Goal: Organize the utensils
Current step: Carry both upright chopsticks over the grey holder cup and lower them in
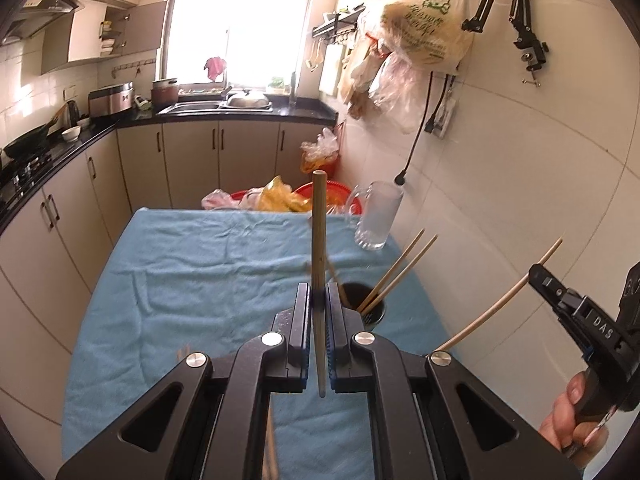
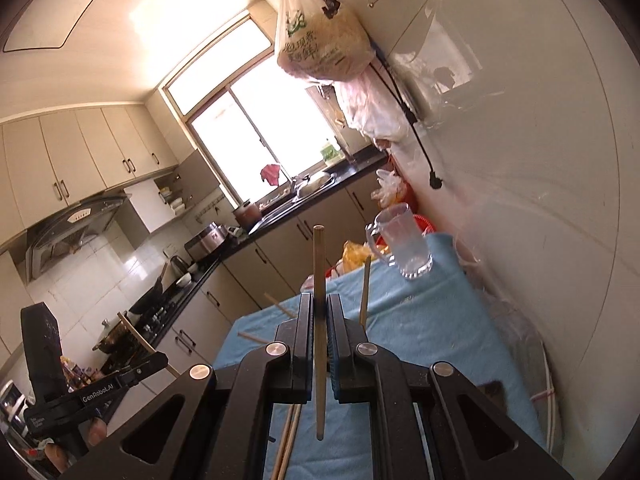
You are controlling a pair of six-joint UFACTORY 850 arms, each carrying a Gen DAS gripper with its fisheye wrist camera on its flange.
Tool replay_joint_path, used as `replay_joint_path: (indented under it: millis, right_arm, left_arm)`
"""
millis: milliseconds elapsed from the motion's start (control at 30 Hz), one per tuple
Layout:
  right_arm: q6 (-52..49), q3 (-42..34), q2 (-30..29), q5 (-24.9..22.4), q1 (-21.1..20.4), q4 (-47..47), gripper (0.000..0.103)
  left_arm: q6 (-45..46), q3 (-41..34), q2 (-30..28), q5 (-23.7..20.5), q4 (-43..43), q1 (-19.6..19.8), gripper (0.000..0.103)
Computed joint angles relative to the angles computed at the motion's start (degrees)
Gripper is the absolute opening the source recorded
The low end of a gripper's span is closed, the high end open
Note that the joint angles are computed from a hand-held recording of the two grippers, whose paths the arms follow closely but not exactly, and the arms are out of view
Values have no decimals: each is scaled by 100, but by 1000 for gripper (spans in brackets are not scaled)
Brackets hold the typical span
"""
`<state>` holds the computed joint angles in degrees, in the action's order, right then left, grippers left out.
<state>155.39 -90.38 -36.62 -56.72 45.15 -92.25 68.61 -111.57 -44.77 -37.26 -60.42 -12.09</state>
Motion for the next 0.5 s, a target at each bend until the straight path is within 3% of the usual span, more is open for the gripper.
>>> replay_joint_path:
  millis: [300,500]
  right_arm:
    - [-175,-133,39,107,-332,-4,7]
    - [-412,-410,-114,198,-568,38,7]
  left_arm:
    - [-648,-1237,-655,-66,258,-346,6]
    - [-1436,-2443,-1453,-156,760,-505,6]
